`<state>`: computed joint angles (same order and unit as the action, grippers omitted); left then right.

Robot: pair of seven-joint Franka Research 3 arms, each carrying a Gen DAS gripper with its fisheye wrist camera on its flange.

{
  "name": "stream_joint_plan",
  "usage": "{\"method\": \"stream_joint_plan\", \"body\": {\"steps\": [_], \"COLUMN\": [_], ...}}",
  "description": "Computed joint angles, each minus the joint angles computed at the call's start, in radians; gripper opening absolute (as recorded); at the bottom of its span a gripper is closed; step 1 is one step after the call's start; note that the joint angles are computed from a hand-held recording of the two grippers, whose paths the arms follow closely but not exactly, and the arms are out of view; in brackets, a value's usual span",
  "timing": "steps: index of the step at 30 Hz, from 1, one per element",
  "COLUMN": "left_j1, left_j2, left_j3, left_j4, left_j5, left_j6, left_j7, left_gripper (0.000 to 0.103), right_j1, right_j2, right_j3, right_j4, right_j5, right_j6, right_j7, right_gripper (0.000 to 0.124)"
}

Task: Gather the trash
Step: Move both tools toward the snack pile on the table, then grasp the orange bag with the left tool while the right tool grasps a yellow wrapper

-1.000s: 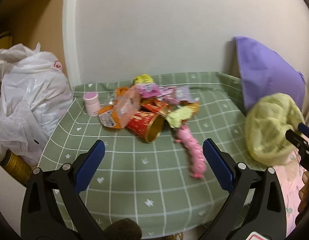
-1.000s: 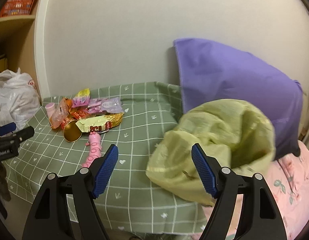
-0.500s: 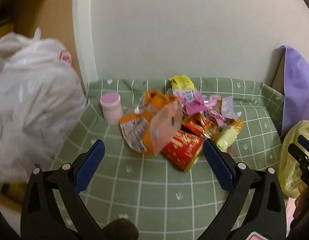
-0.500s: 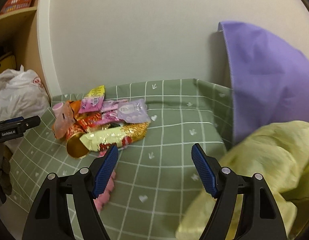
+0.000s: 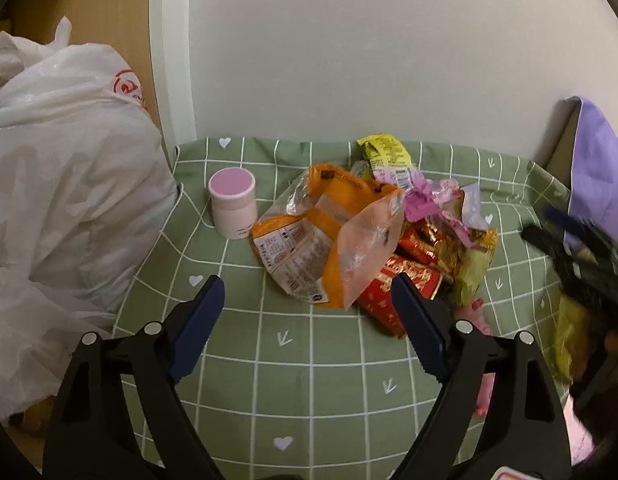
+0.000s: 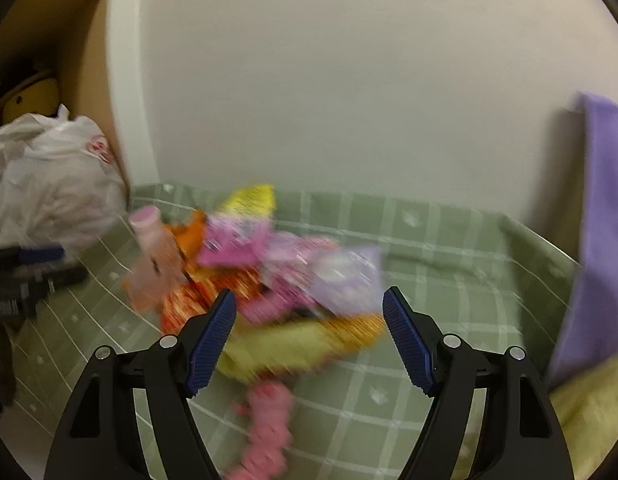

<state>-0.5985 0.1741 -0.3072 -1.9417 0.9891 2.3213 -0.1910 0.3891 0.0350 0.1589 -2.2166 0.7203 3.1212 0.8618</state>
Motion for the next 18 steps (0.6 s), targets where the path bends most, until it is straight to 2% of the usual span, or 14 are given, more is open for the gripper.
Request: {"method": "stream_joint_plan", "body": {"steps": [3, 4, 6, 7, 10, 11, 13, 14, 15, 16, 18], "left_j1": [0.006, 0.011, 0.016, 0.019, 0.032, 0.035, 0.042, 0.046, 0.051, 0.054, 0.061], "left_j2": [-0.022, -0.029, -0.042, -0.052, -0.079, -0.087, -0.09, -0.088, -0.084, -0.084, -0.079], "left_j3": [0.001, 0.002, -0.001, -0.003, -0.01, -0.013, -0.018, -0.019, -0.02, -0.018, -0.014], "left_j4": [-0.031, -0.043, -0.06, -0.073, -0.113, -0.127, -0.138, -0.137, -0.135, -0.137, -0.138], "left_j5": [0.008, 0.015, 0.019, 0.018, 0.024, 0.029, 0.026, 0.016, 0.004, 0.002, 0.012], "left_j6": [0.005, 0.016, 0.016, 0.018, 0.046, 0.054, 0.062, 0.062, 0.064, 0.072, 0.095], "left_j7": [-0.014, -0.025, -0.034, -0.043, -0.084, -0.098, -0.1, -0.089, -0.076, -0.075, -0.09], "left_gripper": [0.081, 0.08, 0.08, 0.079, 0.079, 0.079, 0.079, 0.079, 0.079, 0.079, 0.079], "right_j1": [0.005, -0.001, 0.03, 0.065, 0.085, 0.073, 0.021, -0.013, -0.025, -0.037, -0.057], "right_j2": [0.088, 0.134, 0.213, 0.271, 0.378, 0.4, 0.457, 0.483, 0.497, 0.493, 0.448], "right_j3": [0.0, 0.007, -0.027, -0.066, -0.092, -0.081, -0.03, 0.003, 0.013, 0.022, 0.042], "right_j4": [0.115, 0.177, 0.272, 0.343, 0.485, 0.518, 0.611, 0.659, 0.684, 0.684, 0.628], "right_j5": [-0.062, -0.081, -0.217, -0.323, -0.436, -0.444, -0.41, -0.369, -0.349, -0.323, -0.269], "right_j6": [-0.072, -0.122, -0.187, -0.223, -0.296, -0.327, -0.432, -0.506, -0.542, -0.557, -0.524], "right_j7": [0.031, 0.03, 0.117, 0.198, 0.3, 0.308, 0.29, 0.268, 0.265, 0.259, 0.214], "right_gripper": [0.061, 0.058, 0.057, 0.057, 0.057, 0.057, 0.047, 0.029, 0.021, 0.019, 0.014]}}
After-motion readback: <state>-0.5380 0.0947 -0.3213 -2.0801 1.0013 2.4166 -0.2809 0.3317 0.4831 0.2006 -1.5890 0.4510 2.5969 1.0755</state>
